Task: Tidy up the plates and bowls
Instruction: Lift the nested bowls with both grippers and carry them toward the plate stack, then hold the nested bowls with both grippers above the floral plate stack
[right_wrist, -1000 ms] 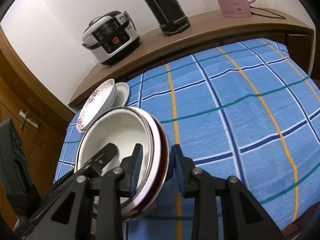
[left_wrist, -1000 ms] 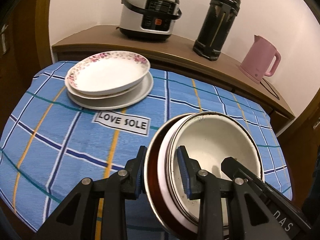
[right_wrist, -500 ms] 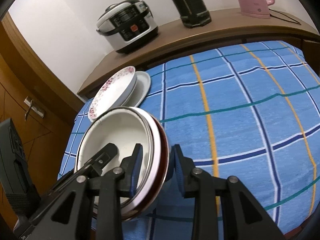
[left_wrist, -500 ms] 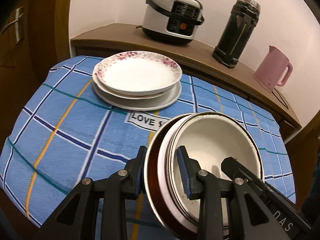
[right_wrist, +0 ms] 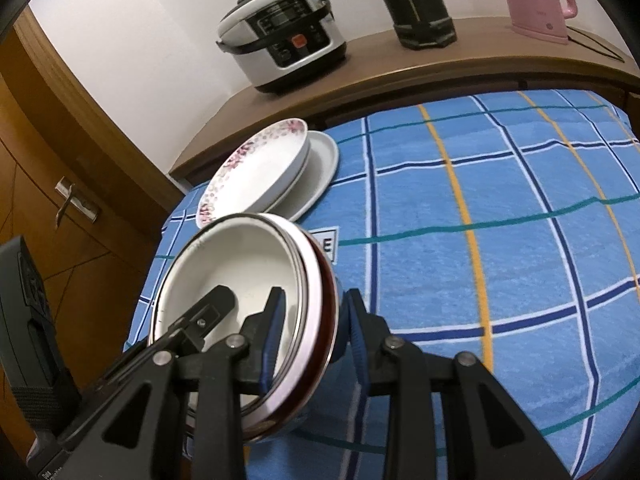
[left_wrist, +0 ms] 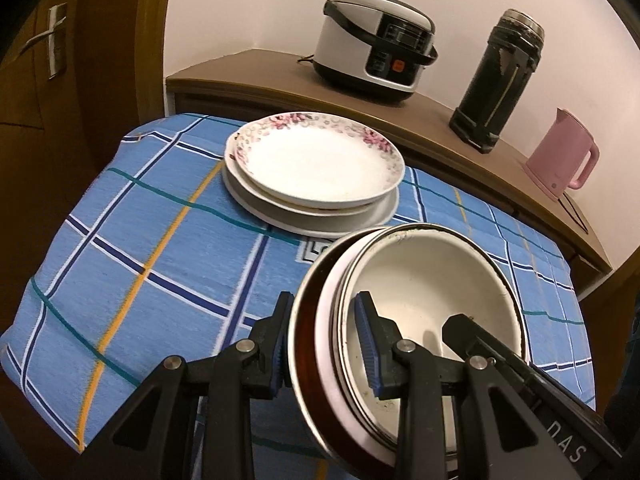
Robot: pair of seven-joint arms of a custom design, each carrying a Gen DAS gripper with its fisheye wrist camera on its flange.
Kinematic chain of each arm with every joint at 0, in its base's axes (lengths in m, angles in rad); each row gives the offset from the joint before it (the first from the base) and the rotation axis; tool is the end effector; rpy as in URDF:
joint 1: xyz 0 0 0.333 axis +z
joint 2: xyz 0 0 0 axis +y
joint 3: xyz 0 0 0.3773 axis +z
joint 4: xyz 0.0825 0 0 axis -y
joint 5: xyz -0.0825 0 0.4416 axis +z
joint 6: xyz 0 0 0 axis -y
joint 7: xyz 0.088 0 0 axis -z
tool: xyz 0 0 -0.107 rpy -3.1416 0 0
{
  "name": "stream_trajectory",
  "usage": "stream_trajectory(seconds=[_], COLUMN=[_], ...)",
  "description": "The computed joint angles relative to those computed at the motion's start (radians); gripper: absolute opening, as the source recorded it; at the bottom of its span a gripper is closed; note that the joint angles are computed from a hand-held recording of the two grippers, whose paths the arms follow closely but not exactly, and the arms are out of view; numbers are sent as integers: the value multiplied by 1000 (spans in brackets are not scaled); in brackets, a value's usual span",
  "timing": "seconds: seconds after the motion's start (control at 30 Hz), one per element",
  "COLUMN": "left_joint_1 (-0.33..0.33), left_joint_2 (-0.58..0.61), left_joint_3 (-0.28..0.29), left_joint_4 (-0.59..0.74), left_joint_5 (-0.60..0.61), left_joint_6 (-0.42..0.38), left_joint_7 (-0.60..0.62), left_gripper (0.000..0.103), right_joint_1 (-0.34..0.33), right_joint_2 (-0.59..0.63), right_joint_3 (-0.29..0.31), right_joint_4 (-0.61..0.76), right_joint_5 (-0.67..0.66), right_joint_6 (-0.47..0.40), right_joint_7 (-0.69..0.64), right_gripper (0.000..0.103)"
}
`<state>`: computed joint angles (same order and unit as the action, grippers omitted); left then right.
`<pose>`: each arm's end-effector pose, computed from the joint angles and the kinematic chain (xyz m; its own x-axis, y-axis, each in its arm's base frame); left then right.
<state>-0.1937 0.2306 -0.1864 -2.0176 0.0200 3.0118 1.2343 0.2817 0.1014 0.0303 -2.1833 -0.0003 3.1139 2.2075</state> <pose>0.6521 -0.2529 0.4552 -0.1346 -0.9577 0.2545 -0.7601 -0.0650 -0.6466 0.6153 0.1980 0.4659 -0.1357 -0.8873 -0.4407 -0.6999 0.4007 -0.5912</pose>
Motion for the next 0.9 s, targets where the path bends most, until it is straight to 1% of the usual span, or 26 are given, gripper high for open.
stream_trajectory(seconds=[0.17, 0.33, 0.53, 0.77, 0.9], left_joint_1=[13, 16, 20, 30, 21], left_joint_2=[7, 15, 21, 28, 29], left_joint_3=[-1, 4, 13, 10, 21], left_joint_4=[11, 26, 42, 54, 61], left_joint_5=[-11, -12, -11, -17, -5], left_joint_6=[-10, -18, -22, -20, -19], left_joint_7=[9, 8, 3, 8, -5], left_gripper=[34, 34, 34, 34, 34], right_joint_1=[-12, -15, -14, -8, -10], right_joint_2=[24, 44, 65, 80, 85], right_joint_3=[24, 33, 38, 37, 39], right_joint_4=[34, 66, 102, 127, 138], right_joint_5=[38, 65, 86, 98, 105], right_joint_6=[-17, -34, -45, -48, -48], right_joint_7=[-44, -79, -106, -125, -132], right_gripper=[31, 31, 31, 31, 31])
